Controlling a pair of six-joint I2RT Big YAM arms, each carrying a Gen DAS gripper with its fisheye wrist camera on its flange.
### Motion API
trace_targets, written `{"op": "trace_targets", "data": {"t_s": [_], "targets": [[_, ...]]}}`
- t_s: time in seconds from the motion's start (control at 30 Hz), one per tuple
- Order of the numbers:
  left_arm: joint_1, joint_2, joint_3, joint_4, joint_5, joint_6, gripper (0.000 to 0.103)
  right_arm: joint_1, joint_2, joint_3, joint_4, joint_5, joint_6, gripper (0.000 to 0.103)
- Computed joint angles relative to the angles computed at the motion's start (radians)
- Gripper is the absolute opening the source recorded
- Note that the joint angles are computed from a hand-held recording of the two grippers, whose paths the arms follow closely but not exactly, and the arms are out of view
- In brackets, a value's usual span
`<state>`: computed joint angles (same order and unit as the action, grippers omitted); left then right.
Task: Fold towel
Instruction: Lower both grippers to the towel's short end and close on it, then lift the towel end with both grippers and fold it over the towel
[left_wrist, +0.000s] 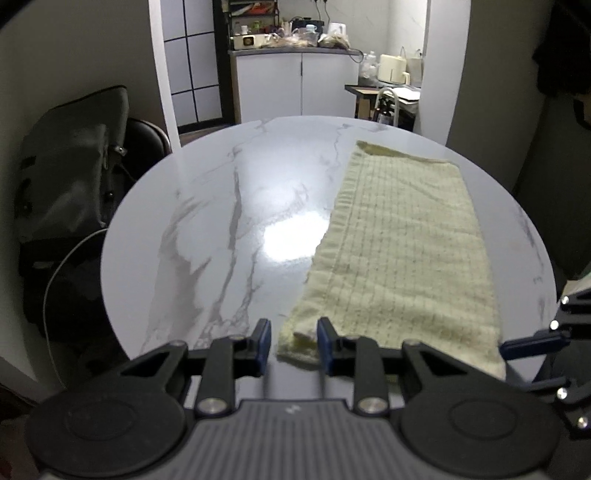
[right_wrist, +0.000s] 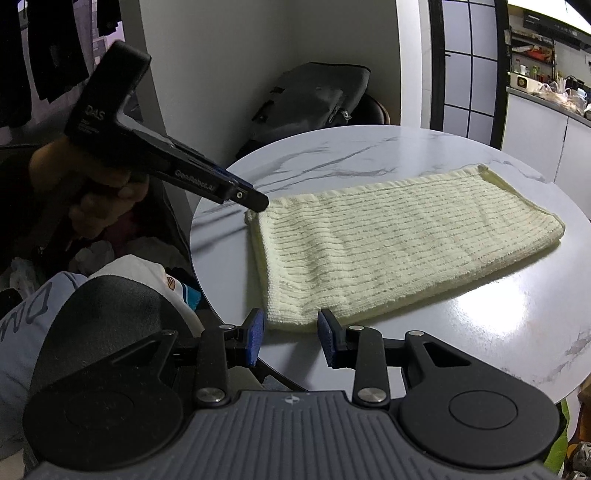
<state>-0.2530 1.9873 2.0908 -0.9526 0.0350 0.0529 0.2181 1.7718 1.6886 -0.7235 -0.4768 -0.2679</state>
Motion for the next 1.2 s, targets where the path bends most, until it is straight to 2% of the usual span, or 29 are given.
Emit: {"op": "trace_targets", "data": {"t_s": [0.17,0.33,0.37,0.43,0.53,0.6,0.7,1.2], "targets": [[0.009,0.014,0.018,-0.021,0.029,-0.005,0.040,0.002,0.004,0.007,-0.003,-0.011,-0.010,0.036],[0.015,0.015,0.016,-0.028,0.049,0.005,0.041,0.006,0.006,-0.013,0.036,-0.004,-0.029,0.038],[0.017,0.014,0.015,-0.027,0.056,0.009,0.039,0.007,0.004,-0.017,0.041,0.001,-0.032,0.038],[0.019,0.010,0.005,-0.017,0.083,0.031,0.022,0.009,0.000,-0.025,0.052,0.010,-0.037,0.037],[0.016,0.008,0.001,-0.014,0.091,0.056,0.011,0.013,-0.009,-0.044,0.080,0.040,-0.049,0.025],[0.013,0.005,-0.003,-0.011,0.089,0.066,0.010,0.010,-0.008,-0.044,0.082,0.044,-0.044,0.015],[0.011,-0.010,-0.029,0.007,0.099,0.071,0.008,0.002,-0.003,-0.033,0.069,0.037,-0.033,0.009],[0.020,-0.085,-0.090,0.054,0.152,0.040,0.008,-0.014,-0.053,-0.046,0.110,0.008,-0.048,0.008]]}}
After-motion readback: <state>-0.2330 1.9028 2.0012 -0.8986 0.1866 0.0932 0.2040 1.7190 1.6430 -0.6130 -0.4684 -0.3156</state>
